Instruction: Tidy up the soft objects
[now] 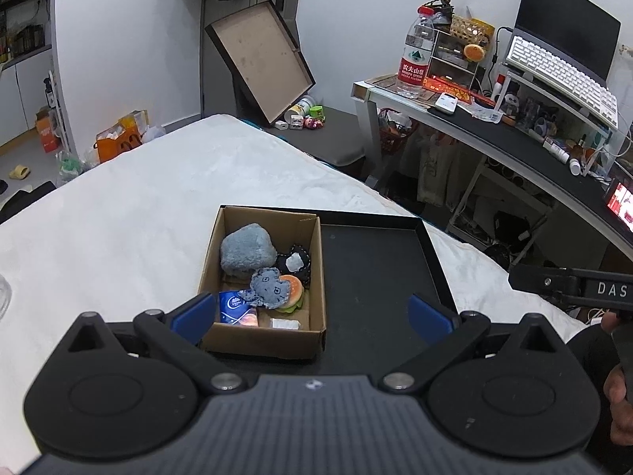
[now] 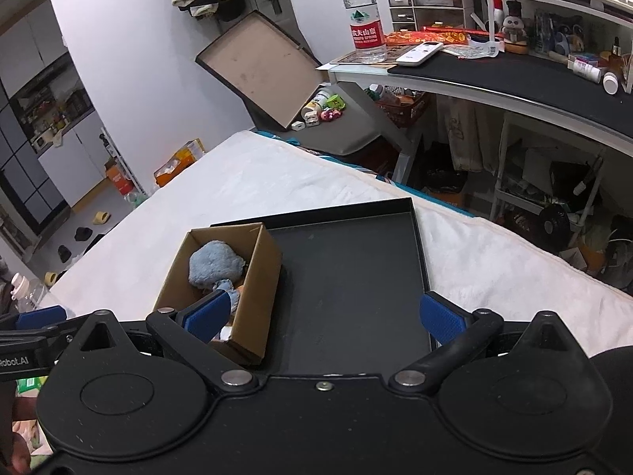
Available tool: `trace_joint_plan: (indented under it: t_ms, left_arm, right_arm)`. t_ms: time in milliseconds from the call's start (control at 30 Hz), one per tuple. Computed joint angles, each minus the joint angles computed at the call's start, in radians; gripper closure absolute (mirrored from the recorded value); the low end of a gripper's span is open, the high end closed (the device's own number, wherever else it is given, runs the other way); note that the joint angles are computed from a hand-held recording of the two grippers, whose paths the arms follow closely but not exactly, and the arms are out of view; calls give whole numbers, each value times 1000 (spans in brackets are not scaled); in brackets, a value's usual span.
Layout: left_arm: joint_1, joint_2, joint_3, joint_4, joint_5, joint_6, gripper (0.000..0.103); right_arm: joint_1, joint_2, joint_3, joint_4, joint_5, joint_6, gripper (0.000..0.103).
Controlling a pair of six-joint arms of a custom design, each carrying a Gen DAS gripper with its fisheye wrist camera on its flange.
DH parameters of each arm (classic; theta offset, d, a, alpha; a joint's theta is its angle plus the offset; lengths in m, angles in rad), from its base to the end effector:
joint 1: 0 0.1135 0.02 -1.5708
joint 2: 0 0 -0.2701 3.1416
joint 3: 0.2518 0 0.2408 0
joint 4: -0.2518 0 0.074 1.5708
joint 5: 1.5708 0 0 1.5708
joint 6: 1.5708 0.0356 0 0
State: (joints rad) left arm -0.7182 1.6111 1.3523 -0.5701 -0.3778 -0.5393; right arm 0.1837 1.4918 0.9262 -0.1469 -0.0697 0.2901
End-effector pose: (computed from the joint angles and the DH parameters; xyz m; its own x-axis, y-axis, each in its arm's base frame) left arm 0.2677 -0.2165 0.3027 -0.6940 -0.0274 -0.7194 0.0787 0.9904 -0.1137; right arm 0.3049 0.0592 0.2368 -0.6828 0.1634 -0.7121 -0.0404 0.9647 0.2601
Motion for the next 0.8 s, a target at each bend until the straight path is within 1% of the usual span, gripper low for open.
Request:
trace_joint_plan:
  t_ms: [233, 500, 633, 800]
  left_arm:
    - [-25, -44, -15, -37, -24, -23, 0]
    - [-57, -77, -13, -77, -44, -4, 0]
    - [-79, -98, -14, -115, -64, -31, 0]
    - [-113, -123, -34, -131, -82, -51, 0]
  right_arm:
    - [29, -73, -17, -52, 35, 5, 0]
    - [71, -158, -48, -86, 80, 16, 0]
    - [92, -186, -53, -118, 98, 29, 0]
    - [123, -227, -81, -131, 105, 36, 0]
